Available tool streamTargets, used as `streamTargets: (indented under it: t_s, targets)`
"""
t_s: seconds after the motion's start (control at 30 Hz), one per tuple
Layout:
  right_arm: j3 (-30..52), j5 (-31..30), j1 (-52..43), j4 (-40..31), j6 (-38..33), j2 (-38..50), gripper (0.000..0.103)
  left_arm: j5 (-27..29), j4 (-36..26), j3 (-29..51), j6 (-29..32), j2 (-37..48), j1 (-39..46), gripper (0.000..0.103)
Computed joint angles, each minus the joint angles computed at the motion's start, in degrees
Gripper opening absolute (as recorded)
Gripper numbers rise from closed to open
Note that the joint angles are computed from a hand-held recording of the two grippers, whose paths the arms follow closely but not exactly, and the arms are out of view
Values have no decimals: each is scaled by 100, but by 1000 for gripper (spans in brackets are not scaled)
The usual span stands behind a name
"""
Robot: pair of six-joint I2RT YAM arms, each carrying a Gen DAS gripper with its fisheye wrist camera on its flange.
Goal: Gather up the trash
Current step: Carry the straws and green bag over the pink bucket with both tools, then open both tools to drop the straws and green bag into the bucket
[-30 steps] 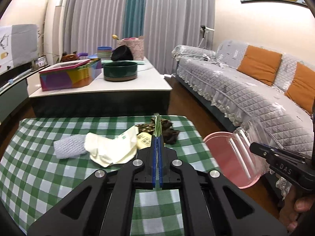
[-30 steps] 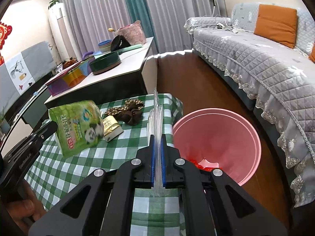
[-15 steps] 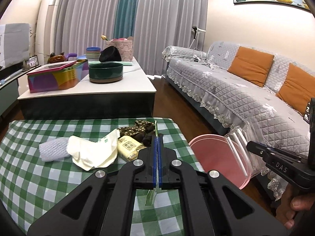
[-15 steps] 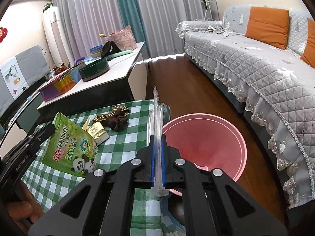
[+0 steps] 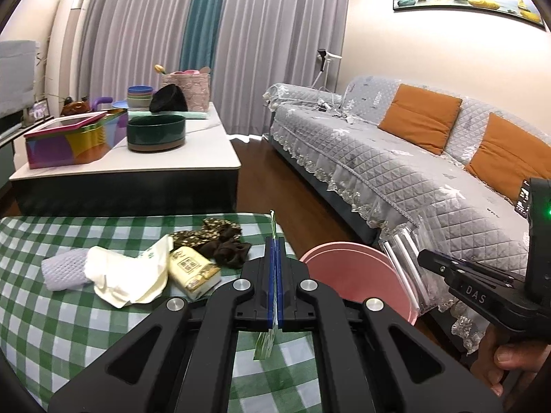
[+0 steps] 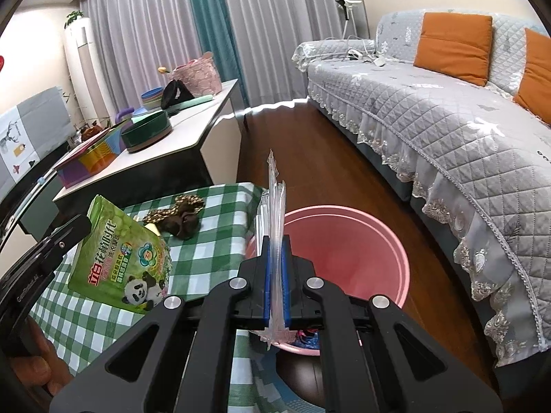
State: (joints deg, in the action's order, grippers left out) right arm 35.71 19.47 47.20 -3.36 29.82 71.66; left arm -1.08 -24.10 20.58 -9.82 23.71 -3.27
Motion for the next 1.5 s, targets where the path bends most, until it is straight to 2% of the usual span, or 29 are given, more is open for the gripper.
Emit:
streamTargets:
  t_s: [0.27,0.67,1.1,1.2,1.23,1.27,1.3,1.33,1.37,1.4,1.5]
  targets:
    - [-142,-146,-414,34,-92,-98,5,-265,582,-14,-305,455,-704,0]
    - [-254,-290,-773,238,-285,92,5,-454,1945,-136,-623,1610,-1489,0]
    - [-230,-401,-963,508,-427,509,5,-380,3224,-176,-788,3010,-1706,0]
    - [-200,-412,-999,520,-453,627,10,-244,3280,-107,-770,3265,-1691,1]
    - [-180,-381,-1008,495,-454,672,15,-181,3242,-52,-756,3387,-1660,1]
    - [-161,-354,-1009,470,-433,717,20,-154,3268,-63,-766,3436,-1636,3]
    - [-160,-359,-1028,468,-415,743,29,-117,3310,-99,-778,3441,-1599,12]
    - [-162,-363,-1049,469,-381,761,36,-107,3305,-110,-794,3435,-1572,34]
    - [-152,-371,-1069,460,-364,771,37,-110,3288,-133,-810,3384,-1542,41]
    - [-144,-416,-1084,454,-347,778,37,-136,3276,-165,-820,3306,-1525,44]
    - [-130,-416,-1057,461,-368,786,37,-112,3184,-198,-801,3157,-1451,44]
